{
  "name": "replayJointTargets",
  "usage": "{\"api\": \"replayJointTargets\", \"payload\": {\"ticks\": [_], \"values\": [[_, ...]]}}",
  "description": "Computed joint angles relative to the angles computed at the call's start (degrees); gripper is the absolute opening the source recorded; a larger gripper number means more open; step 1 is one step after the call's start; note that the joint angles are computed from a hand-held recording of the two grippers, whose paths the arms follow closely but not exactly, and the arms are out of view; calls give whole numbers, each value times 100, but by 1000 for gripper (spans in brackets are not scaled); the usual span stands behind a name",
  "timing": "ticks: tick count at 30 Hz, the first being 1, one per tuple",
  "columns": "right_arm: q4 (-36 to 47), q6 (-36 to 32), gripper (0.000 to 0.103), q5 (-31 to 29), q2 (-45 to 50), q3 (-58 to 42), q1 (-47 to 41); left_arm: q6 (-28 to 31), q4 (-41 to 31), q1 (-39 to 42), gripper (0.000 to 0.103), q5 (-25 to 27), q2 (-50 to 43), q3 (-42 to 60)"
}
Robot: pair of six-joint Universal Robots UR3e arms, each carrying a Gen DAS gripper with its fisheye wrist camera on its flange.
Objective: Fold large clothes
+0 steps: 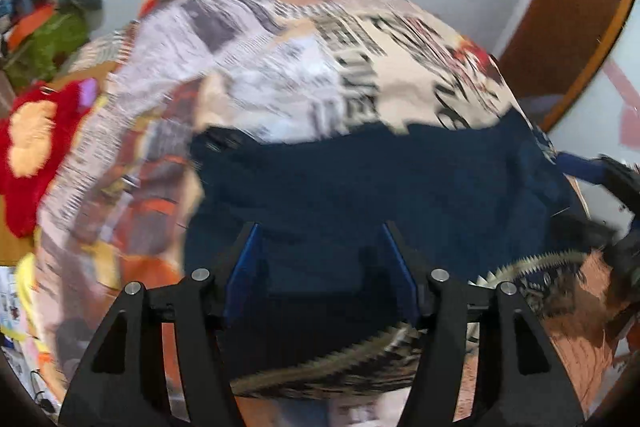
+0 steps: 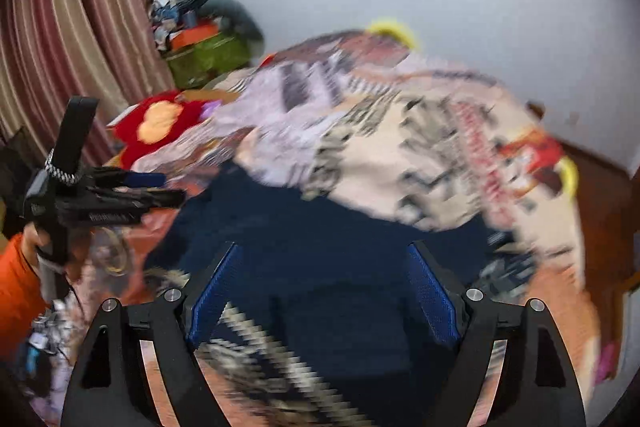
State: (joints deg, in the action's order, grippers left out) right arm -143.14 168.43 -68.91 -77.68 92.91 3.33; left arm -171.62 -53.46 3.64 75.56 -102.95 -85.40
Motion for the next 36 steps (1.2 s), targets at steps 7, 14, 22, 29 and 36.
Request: {"api": "replayJointTargets", "payload": {"ticks": [7,14,22,29,36], "values": [[452,-294,83,-790,821,-277,659,-291,502,-278,68,181,-378,-455],[982,-735,83,-499,300,210,-240,31,778,243,71,607,68,-1169],[1197,-1370,82,-142,-960,1293,-1221,234,962,1081,71,898,890,-2373],[1083,-1312,83,-619,-1501,1595,-1007,174,745,1586,70,781,1810,-2865],[758,-804,83,-552,-1882,1617,-717,118,26,2024,70,65,2984,-3007]]}}
